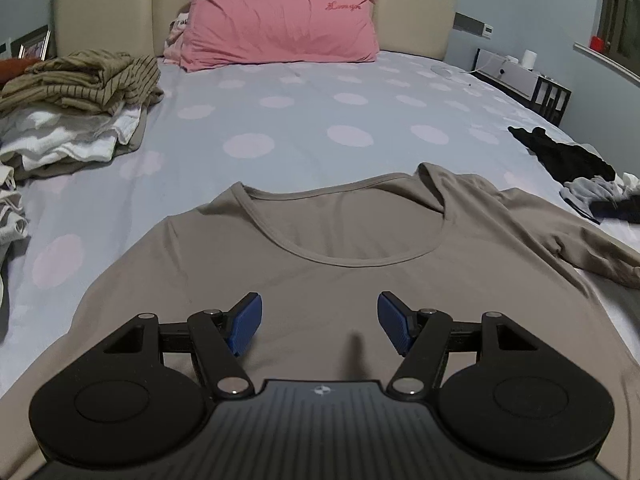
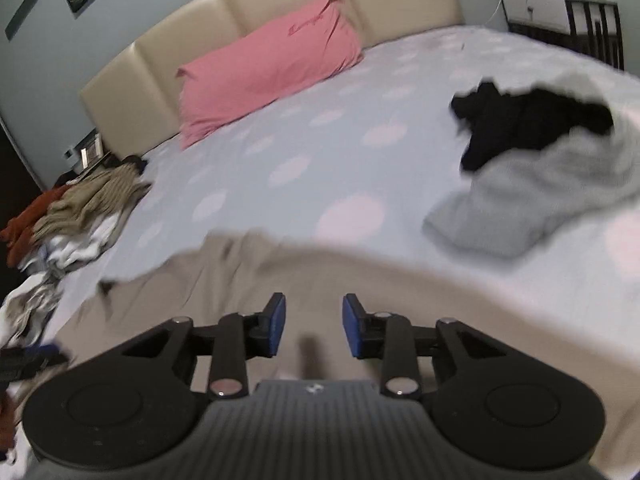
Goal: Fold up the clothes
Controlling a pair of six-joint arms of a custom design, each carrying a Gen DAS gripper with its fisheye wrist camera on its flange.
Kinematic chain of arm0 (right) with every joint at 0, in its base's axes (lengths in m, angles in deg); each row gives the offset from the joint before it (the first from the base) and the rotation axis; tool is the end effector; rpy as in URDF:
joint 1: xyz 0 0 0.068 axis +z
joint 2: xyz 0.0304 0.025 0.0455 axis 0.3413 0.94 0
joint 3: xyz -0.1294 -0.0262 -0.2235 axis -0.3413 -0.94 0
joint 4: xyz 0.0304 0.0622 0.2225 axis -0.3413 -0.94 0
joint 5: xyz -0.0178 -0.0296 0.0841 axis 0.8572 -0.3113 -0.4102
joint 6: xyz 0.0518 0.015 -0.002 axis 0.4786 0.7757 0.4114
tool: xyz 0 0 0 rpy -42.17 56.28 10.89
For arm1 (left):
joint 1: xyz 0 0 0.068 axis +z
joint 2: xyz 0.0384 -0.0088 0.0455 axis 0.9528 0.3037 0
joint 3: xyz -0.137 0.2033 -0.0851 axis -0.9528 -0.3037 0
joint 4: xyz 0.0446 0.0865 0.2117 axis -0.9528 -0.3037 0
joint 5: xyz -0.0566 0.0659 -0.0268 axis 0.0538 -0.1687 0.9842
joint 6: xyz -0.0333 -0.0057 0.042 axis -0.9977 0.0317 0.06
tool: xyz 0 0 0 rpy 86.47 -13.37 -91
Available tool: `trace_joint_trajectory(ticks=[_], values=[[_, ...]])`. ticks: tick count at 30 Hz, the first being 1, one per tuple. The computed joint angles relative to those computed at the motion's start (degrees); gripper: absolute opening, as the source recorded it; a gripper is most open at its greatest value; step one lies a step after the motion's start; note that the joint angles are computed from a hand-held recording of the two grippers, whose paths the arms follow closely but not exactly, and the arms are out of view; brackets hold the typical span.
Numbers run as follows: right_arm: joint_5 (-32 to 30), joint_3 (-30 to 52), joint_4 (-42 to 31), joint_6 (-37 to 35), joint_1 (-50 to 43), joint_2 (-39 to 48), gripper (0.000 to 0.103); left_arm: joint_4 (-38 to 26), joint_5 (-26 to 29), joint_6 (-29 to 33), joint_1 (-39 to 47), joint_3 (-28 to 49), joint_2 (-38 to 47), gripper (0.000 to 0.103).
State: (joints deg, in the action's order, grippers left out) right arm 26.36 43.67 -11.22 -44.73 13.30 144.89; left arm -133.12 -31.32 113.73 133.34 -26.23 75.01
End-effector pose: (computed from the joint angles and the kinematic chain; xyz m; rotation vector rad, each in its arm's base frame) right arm 0.2715 -0.0102 0.2361 -0.2774 2.2545 0.6497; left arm 0.0882 0.1132 0.2533 -0.1060 2.3487 -0.0606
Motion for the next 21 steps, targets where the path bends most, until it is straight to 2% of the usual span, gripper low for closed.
trace_joint_trajectory(ticks=[2, 7, 9, 10, 11, 13, 18, 21], values=[[2.17, 6.73, -0.36, -2.84, 1.87, 6.62, 0.041, -0.17, 0.39, 1.06, 0.63, -0.14, 0.61, 0.063], [3.87, 23.85, -10.40, -15.65, 5.84, 22.16, 0.040, -2.17, 0.71, 5.69, 1.85, -0.13, 2.24, 0.063], [4.77, 30.13, -15.02, -21.12, 7.04, 27.14, 0.028, -3.01, 0.83, 7.70, 2.22, -0.05, 2.97, 0.063], [5.27, 32.14, -16.93, -24.00, 7.53, 28.78, 0.011, -3.29, 0.90, 8.59, 2.36, -0.09, 3.17, 0.063], [4.79, 33.51, -18.44, -26.94, 7.70, 29.82, 0.003, -3.18, 0.95, 9.08, 2.39, -0.36, 2.99, 0.063], [4.05, 35.90, -20.73, -30.29, 7.48, 31.24, 0.002, -2.63, 0.94, 9.21, 2.16, -0.82, 2.64, 0.063], [5.70, 37.59, -16.12, -24.68, 4.97, 32.62, 0.002, -1.72, 0.87, 7.71, 0.85, -1.02, 3.89, 0.063], [6.23, 37.04, -15.23, -23.90, 4.86, 33.10, 0.002, -1.01, 0.53, 7.26, -0.17, -1.37, 3.93, 0.063]])
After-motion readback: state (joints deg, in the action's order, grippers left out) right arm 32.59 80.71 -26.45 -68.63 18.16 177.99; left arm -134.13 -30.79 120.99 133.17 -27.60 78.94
